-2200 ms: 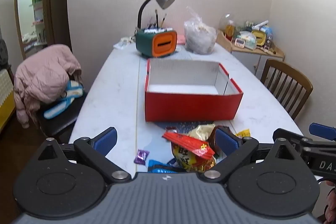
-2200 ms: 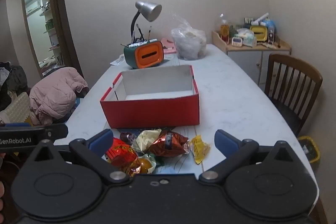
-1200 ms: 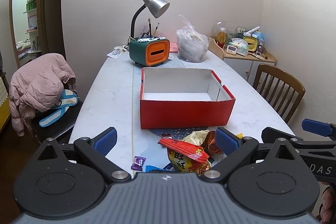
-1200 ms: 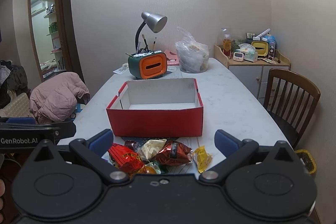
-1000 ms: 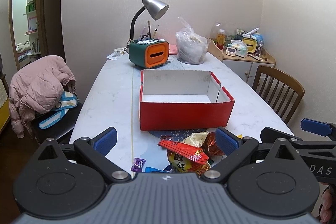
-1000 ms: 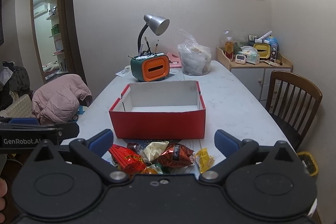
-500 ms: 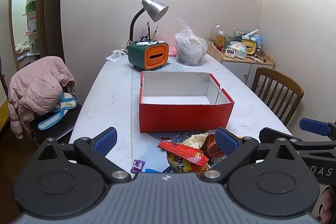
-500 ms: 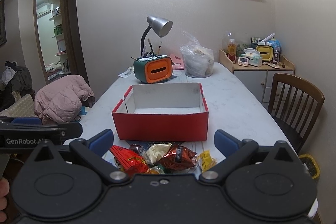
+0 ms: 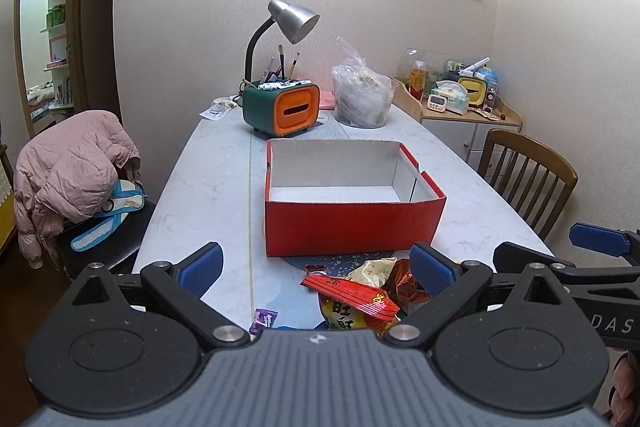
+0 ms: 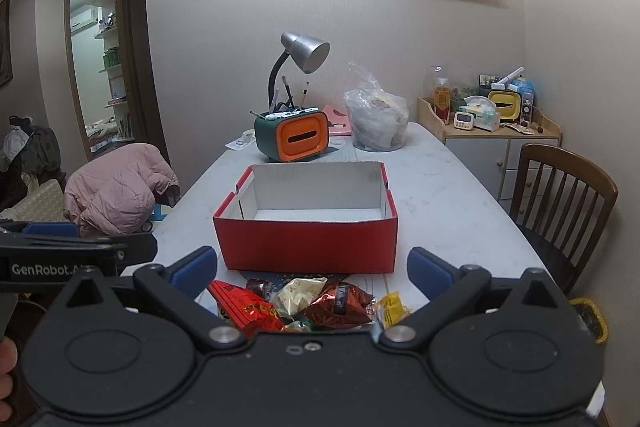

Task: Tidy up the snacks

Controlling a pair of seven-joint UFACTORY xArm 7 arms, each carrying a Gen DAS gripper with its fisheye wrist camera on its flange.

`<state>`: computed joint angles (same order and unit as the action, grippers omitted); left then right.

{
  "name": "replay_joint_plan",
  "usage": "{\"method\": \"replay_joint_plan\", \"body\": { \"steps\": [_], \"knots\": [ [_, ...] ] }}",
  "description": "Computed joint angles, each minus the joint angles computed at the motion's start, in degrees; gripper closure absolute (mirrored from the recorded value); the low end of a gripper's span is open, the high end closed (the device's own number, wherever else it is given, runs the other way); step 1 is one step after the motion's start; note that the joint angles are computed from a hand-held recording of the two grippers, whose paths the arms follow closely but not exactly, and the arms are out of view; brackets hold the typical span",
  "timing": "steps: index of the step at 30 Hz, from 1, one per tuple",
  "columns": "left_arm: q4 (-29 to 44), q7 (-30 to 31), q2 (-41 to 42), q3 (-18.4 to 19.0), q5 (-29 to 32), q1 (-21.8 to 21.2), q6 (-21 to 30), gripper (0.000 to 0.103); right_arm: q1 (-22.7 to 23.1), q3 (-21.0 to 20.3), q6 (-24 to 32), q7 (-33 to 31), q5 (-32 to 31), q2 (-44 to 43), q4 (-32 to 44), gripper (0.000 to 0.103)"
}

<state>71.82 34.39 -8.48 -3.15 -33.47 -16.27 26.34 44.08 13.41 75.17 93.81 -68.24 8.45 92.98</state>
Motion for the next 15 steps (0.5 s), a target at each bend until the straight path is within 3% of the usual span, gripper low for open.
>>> {"method": "replay_joint_plan", "body": {
  "steps": [15],
  "knots": [
    [-0.50, 0.15, -0.24, -0.01, -0.10, -0.12, -0.36, 0.003, 0.13, -0.11, -0.02, 0.12, -0.20, 0.16, -0.01, 0.002]
  ]
}}
